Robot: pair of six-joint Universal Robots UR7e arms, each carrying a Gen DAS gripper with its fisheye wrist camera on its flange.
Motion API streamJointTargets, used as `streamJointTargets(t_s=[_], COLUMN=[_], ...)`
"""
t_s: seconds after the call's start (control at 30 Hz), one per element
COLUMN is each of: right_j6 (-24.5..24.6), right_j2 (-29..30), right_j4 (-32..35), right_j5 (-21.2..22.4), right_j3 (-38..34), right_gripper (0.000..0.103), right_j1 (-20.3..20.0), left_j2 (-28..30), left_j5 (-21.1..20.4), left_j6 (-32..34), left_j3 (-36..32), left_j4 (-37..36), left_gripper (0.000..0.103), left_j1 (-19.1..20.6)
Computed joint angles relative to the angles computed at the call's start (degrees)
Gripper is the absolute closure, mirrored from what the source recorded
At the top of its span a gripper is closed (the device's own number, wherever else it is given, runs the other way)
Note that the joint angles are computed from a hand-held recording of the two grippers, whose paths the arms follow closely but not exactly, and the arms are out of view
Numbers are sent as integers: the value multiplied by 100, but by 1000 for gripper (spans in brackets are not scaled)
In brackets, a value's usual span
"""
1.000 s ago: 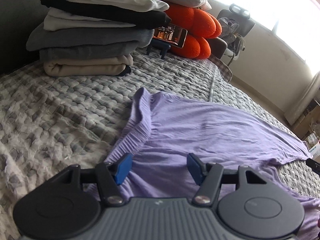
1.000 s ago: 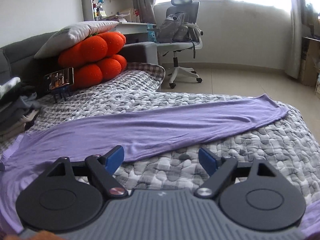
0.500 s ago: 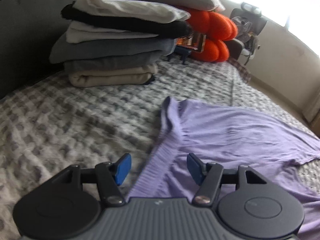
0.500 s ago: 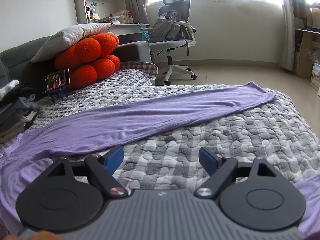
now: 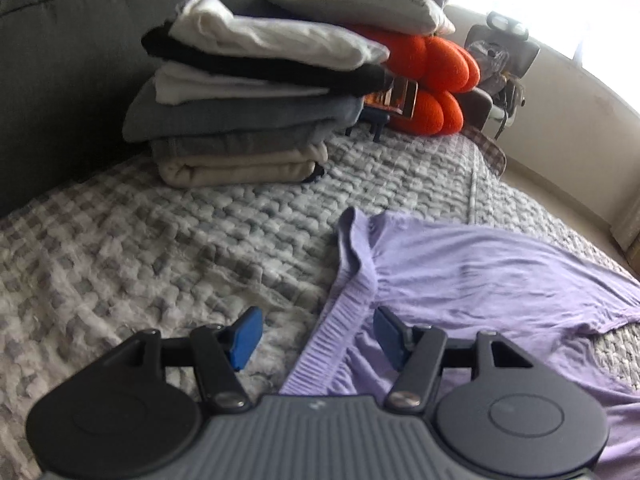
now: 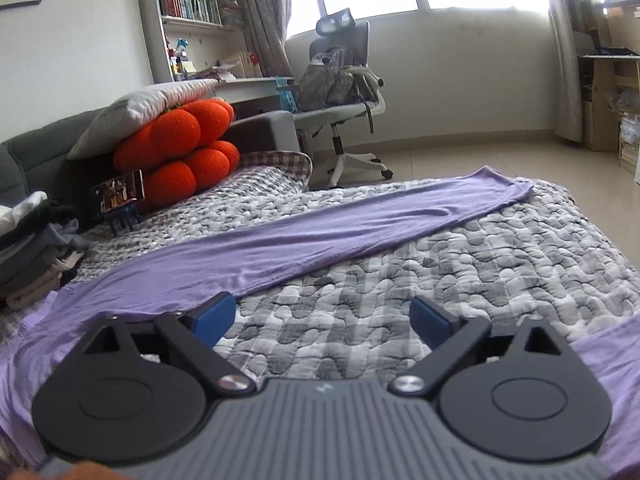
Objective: Fold clothes
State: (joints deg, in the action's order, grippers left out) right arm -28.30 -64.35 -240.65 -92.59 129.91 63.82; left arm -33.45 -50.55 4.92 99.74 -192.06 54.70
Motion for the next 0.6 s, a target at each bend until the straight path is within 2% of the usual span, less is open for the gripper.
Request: streamJointTargets(t_s=[0.13, 0.23, 0.47, 0.6], right_j6=[29, 162, 247, 183], right_j2=[11, -101, -228, -276], right_j4=[24, 25, -131, -285], right_j5=[17, 301, 341, 350], right_j3=[48, 196, 433, 506], right_gripper=[6, 6, 6, 6], right_j1=[-68, -195, -284, -288], left_j2=[-57, -164, -414, -383], left_j5=[132, 210, 240, 206], left_j6=[122, 54, -241, -193], left_j3=[61, 145, 344, 320], left_j4=[87, 193, 305, 265], left_gripper=[40, 40, 40, 40], left_j1=[-25, 25, 88, 67])
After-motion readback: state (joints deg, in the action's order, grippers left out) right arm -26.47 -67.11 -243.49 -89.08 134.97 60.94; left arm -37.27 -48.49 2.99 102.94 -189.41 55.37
